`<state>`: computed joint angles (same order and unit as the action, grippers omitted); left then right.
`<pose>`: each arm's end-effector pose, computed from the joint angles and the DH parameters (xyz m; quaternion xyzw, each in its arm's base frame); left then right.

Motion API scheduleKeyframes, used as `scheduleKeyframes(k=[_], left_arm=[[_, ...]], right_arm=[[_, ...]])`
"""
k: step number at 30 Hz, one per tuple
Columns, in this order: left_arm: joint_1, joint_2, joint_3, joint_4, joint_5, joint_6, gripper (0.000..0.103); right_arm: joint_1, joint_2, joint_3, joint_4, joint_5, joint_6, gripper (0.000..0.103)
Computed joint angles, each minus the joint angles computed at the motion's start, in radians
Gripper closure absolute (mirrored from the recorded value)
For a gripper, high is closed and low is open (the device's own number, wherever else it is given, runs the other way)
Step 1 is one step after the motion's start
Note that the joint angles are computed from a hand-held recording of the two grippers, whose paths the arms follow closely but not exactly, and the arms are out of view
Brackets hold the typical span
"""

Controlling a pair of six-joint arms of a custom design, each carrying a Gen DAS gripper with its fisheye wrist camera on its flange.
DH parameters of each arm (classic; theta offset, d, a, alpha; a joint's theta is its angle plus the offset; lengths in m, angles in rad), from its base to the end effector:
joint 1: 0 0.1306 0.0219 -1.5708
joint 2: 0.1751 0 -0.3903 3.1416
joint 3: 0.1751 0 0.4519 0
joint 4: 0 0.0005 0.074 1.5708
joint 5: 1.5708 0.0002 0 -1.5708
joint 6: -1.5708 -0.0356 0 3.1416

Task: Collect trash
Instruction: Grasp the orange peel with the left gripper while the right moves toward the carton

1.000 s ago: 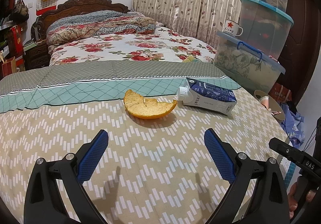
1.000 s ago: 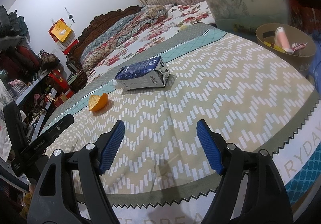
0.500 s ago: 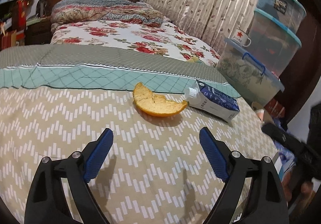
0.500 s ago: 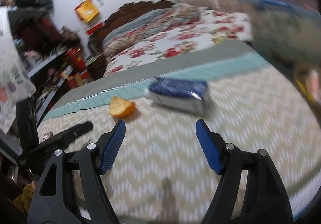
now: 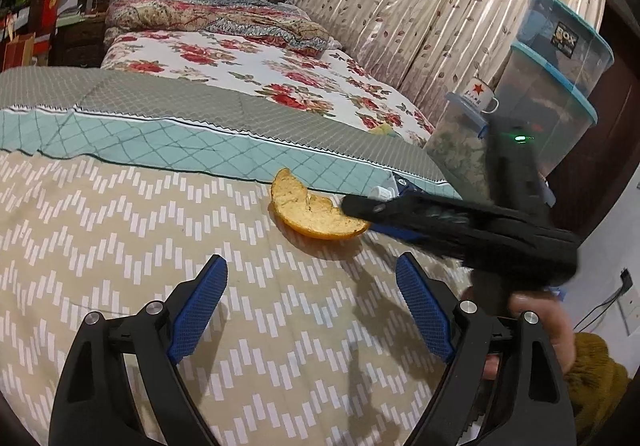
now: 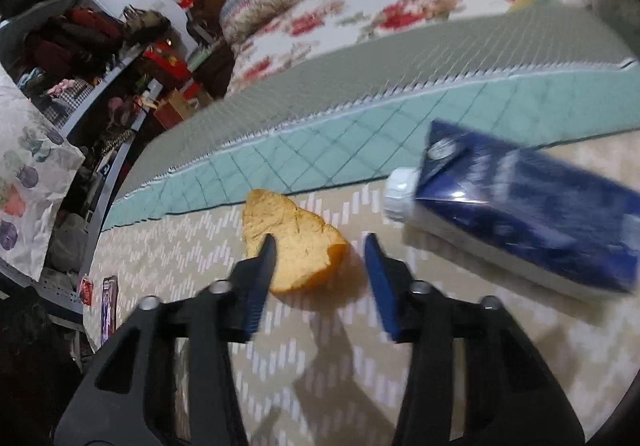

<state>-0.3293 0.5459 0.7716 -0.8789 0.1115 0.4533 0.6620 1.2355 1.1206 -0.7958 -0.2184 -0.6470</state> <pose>0.2407 -0.0870 0.4227 -0.0308 0.8950 -0.2148 0.3897 0.3703 0.2977 0.3781 -0.0424 0.9401 0.2779 0.1928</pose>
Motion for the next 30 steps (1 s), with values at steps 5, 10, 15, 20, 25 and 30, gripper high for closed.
scheduleKeyframes(k=[5,10,15,20,25,30], left_arm=[[0.03,-0.008,-0.008,0.001,0.048,0.018,0.026],[0.033,-0.008,-0.009,0.003,0.055,0.018,0.026],[0.044,0.004,-0.004,0.001,0.091,0.003,0.027],[0.044,0.031,0.006,-0.011,0.133,-0.013,0.03],[0.014,0.077,0.029,-0.033,0.157,-0.054,0.032],[-0.011,0.137,0.055,-0.054,0.183,-0.056,0.035]], right_arm=[[0.017,-0.026,-0.046,0.023,-0.031,-0.009,0.088],[0.031,-0.131,-0.135,0.062,-0.014,-0.031,0.091],[0.063,-0.26,-0.211,0.034,0.043,-0.032,0.091],[0.075,-0.337,-0.254,0.015,0.074,-0.036,0.091],[0.069,-0.374,-0.289,0.016,0.08,-0.053,0.091],[0.092,-0.369,-0.284,0.003,0.152,-0.004,0.091]])
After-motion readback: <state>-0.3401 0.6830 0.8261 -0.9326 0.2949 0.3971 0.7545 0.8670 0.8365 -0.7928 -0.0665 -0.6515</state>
